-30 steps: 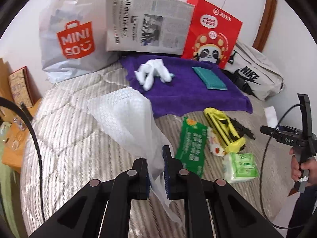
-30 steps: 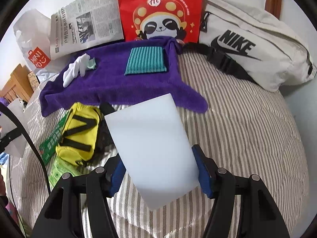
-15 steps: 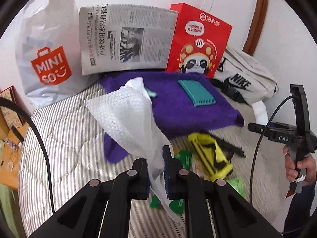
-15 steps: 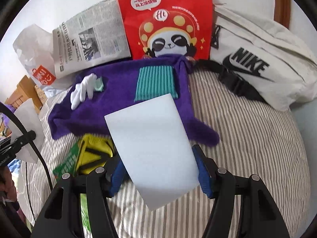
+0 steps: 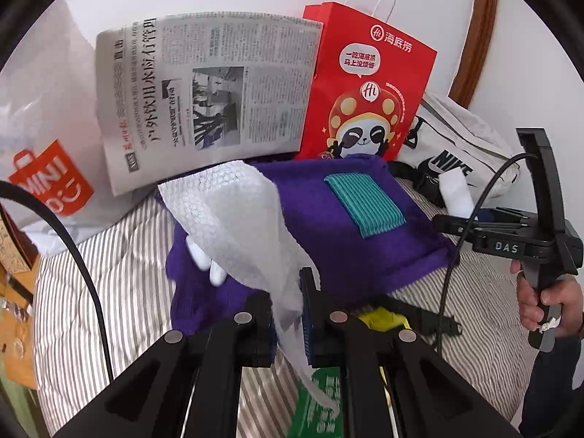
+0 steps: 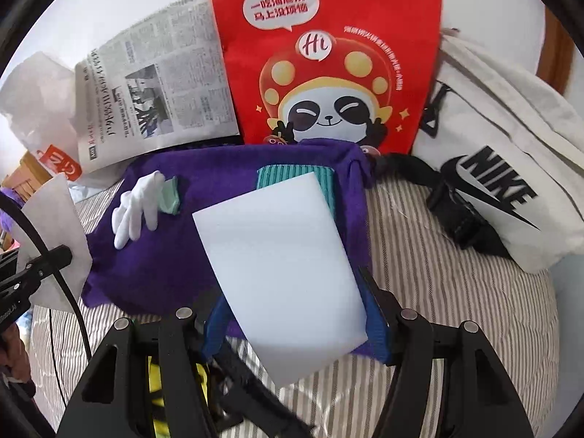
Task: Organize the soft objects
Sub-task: 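Carry the sponge over the teal pad while the left gripper carries bubble wrap over the towel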
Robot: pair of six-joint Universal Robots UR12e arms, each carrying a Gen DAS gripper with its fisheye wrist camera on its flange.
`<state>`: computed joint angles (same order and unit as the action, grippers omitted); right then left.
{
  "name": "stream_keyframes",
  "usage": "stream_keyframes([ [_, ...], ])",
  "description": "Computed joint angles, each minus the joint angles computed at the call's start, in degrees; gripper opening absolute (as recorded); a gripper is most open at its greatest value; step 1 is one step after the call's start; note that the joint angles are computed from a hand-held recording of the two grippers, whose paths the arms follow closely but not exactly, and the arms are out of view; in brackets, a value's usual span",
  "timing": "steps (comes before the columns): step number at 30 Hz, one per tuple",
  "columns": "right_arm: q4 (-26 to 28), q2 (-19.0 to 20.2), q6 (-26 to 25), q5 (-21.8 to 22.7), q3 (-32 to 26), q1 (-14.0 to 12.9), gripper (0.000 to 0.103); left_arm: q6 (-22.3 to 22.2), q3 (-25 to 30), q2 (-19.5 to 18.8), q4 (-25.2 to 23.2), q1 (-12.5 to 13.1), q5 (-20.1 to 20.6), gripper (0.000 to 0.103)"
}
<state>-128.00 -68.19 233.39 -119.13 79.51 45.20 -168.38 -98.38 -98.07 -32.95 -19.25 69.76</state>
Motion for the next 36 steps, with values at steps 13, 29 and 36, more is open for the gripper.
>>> stream_keyframes([
  [13,6.8,3.1,-1.9,4.9,-3.5,-2.4,0.063,0.8,4.8,-4.9,-3.2,-1.0,1.6,0.011],
  [29,6.7,4.4,-2.4,7.5,-3.0,-3.4,0.063,0.7,6.6,-8.3,-5.5,-1.2,0.9,0.011],
  [36,5.9,4.5,-3.3,7.1,-2.7,-3.1,0.064,0.7,6.7,-8.8,-6.4,-2.0,3.6,0.011],
])
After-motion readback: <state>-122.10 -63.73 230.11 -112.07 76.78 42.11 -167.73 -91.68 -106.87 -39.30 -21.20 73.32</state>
